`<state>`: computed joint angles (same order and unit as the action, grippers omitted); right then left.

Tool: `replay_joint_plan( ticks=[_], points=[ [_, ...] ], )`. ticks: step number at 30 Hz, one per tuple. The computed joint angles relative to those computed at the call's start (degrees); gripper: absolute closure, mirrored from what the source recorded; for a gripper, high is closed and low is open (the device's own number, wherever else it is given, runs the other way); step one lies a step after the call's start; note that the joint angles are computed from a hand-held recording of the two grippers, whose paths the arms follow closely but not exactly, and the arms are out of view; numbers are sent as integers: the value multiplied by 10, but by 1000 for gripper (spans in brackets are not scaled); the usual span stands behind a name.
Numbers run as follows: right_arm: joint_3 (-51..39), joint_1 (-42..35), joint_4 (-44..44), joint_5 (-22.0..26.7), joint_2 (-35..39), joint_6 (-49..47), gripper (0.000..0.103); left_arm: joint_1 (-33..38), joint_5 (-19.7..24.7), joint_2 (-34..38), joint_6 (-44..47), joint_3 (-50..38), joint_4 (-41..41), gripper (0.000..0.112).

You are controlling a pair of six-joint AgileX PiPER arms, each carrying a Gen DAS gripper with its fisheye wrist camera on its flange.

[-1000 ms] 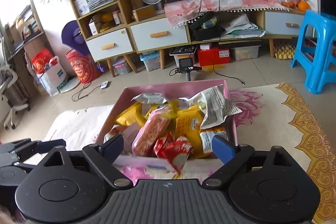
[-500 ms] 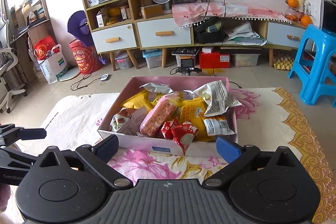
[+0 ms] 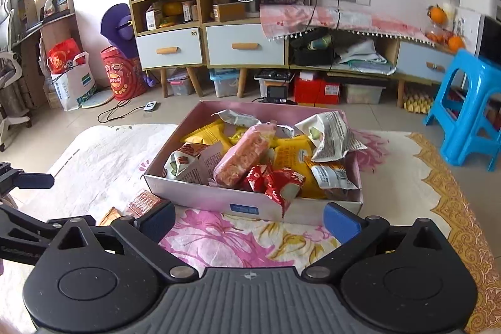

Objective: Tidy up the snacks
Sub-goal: 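Withdraw both tools from the box toward the wafer and gold packets, then grasp wafer packet with left tool while right tool grasps gold bar packet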

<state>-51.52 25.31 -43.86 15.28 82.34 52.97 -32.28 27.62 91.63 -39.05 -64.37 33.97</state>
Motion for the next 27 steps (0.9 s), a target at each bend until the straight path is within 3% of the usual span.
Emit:
replay_joint_plan(
  ticks=[6,10,14,17,19,24,27],
  points=[
    [-3,20,-59,6,20,56,8,5,-17,43,-34,-7,26,13],
    [7,29,-70,4,29,23,8,10,-36,73,-40,-20,18,13],
    [18,41,-137,12,35,35,8,14,-57,96,-47,-33,14,14],
    [24,43,-121,3,36,3,8,12,-58,110,-53,-47,9,15],
    [27,42,-103,-6,37,-24,8,8,-61,114,-68,-50,24,20],
    [33,47,-89,-17,41,-53,8,4,-46,120,-51,-58,13,61],
    [31,52,-71,-15,42,-70,8,7,-41,117,-43,-57,8,74]
  ],
)
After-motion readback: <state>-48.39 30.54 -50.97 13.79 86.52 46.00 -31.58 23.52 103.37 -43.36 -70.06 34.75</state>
